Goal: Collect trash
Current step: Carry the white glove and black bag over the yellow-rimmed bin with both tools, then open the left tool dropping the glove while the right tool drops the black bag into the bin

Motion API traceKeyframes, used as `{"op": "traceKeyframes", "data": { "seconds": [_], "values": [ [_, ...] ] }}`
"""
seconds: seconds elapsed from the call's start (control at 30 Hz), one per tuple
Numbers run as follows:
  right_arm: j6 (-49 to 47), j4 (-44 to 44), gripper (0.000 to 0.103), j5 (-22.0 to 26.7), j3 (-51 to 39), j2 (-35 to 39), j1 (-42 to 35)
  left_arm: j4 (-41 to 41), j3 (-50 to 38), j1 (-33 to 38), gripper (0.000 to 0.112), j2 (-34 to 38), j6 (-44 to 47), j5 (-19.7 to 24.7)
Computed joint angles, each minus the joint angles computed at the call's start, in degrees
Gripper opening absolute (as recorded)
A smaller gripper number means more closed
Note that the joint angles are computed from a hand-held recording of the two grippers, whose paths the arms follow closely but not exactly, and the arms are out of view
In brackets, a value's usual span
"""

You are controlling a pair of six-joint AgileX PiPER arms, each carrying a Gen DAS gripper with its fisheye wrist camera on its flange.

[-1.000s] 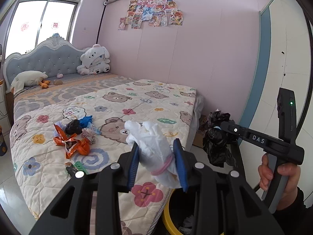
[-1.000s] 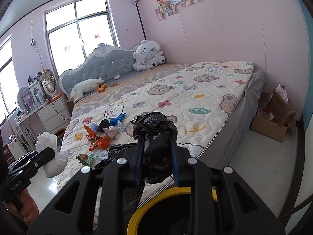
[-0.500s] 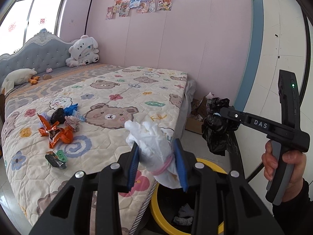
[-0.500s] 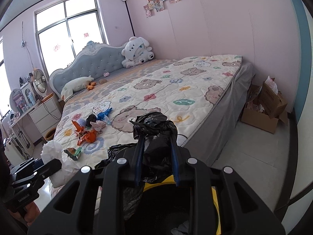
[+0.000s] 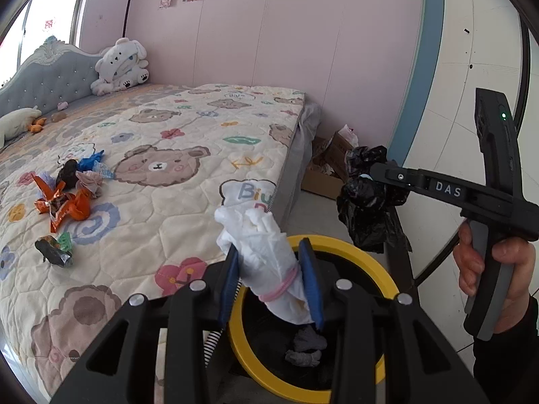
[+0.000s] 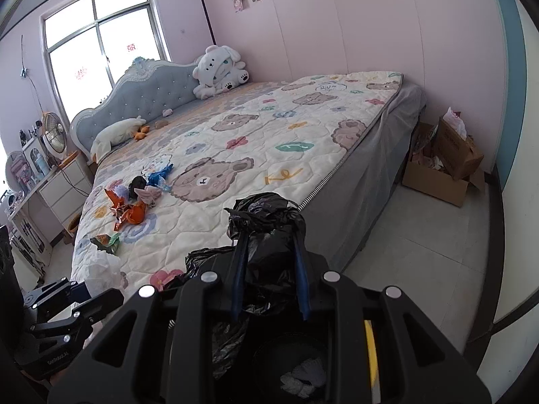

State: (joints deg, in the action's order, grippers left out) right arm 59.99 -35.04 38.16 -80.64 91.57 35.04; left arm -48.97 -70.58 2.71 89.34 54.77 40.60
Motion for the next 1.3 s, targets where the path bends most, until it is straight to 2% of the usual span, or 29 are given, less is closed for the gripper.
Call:
{"op": "traceKeyframes", "data": {
  "seconds": [0.4, 0.63, 0.83, 0.93, 0.97, 1.17, 1.3],
  "values": [
    [2.33, 1.27, 0.026, -2.21, 7.54, -0.98, -1.97, 2.46, 2.88, -2.65, 0.033, 0.16, -0.01, 0.64],
    [3.92, 0.19, 0.029, -1.40, 8.47, -2.31, -1.62, 0.79, 3.55, -2.54, 0.039, -0.68, 1.78, 1.05],
    [4.74, -0.54, 0.042, 0.03, 8.18, -2.92, -1.37, -1.01, 4.01, -2.06, 0.052, -1.44, 4.02, 1.44],
    [5.87, -0.99, 0.051, 0.41, 8.23, -3.44, -1.68, -1.79, 3.74, -1.27, 0.065, -1.35, 4.59, 2.39],
    [6.28, -1.20, 0.052, 0.49, 8.25, -3.60, -1.79, -2.17, 3.94, -1.00, 0.071, -1.55, 4.97, 2.25],
    [6.87, -1.48, 0.061, -0.16, 7.48, -3.52, -3.07, -5.44, 4.49, 1.17, 0.090, -2.29, 6.88, -0.05],
    [4.78, 0.46, 0.069, -1.92, 5.62, -1.89, -3.96, -6.37, 3.64, 3.24, 0.094, -1.81, 7.15, -1.41]
  ]
}}
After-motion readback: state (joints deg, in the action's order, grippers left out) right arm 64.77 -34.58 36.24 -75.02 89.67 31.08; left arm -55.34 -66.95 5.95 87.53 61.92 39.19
